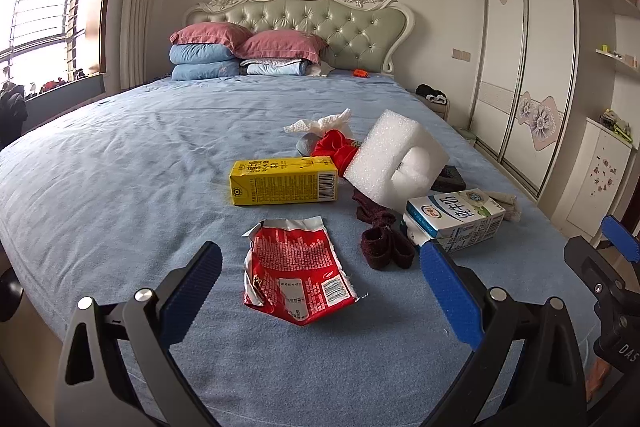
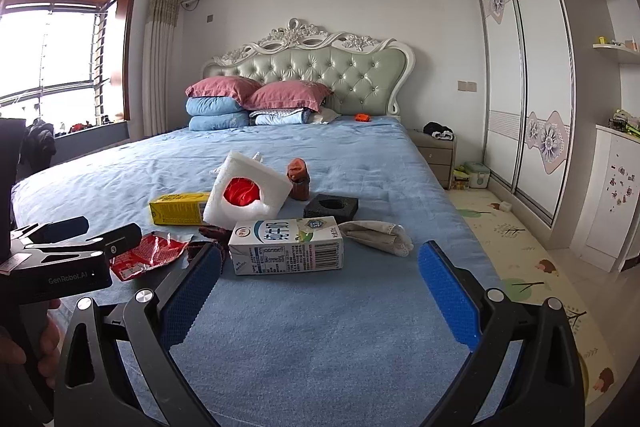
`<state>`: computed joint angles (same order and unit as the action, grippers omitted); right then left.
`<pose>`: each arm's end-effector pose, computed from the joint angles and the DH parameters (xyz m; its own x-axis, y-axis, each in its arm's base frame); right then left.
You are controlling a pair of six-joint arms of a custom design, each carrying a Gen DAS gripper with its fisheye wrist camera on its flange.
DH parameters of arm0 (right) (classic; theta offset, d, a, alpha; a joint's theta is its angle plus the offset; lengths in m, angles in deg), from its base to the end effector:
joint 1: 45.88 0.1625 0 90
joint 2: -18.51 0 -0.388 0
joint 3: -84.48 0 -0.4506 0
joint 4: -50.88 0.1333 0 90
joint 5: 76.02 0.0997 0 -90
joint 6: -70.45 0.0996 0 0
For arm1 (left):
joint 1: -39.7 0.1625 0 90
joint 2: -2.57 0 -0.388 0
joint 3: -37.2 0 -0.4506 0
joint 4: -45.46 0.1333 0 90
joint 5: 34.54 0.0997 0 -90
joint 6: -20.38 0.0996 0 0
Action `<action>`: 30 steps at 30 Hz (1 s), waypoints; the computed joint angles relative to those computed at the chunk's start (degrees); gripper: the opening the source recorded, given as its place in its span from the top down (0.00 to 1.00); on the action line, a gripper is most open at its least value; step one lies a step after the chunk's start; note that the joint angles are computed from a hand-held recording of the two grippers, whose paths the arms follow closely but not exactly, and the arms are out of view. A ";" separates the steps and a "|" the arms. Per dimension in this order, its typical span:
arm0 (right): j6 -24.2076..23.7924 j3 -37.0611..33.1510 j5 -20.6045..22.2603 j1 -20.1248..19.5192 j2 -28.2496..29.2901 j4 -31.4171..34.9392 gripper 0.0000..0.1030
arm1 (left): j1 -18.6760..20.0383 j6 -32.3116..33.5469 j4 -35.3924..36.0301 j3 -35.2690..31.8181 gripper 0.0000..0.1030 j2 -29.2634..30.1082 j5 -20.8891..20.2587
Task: Collect trash
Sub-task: 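Move both tools toward the trash items on the bed, then grasp the red snack wrapper with the left tool while the right tool grasps the white milk carton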
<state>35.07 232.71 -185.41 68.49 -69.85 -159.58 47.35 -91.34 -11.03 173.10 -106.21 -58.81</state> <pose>0.2432 -0.2939 0.2013 -0.6805 -0.3615 0.6373 -0.7318 0.2919 -0.6159 -0.2570 -0.2606 0.2175 -0.7227 -0.2506 -0.6441 0.5008 0.4525 -0.7379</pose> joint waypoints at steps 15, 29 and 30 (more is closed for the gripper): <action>-2.08 -3.08 -1.57 0.25 2.52 3.17 0.08 | 12.28 27.43 -31.32 4.48 0.04 -11.02 -11.00; -1.98 -8.64 -3.10 1.52 6.26 10.57 0.08 | 23.49 40.06 -38.88 -2.50 0.05 -5.37 -23.12; -1.79 -8.92 -3.12 1.48 6.32 11.59 0.08 | 23.64 40.39 -38.65 -2.92 0.05 -4.86 -23.37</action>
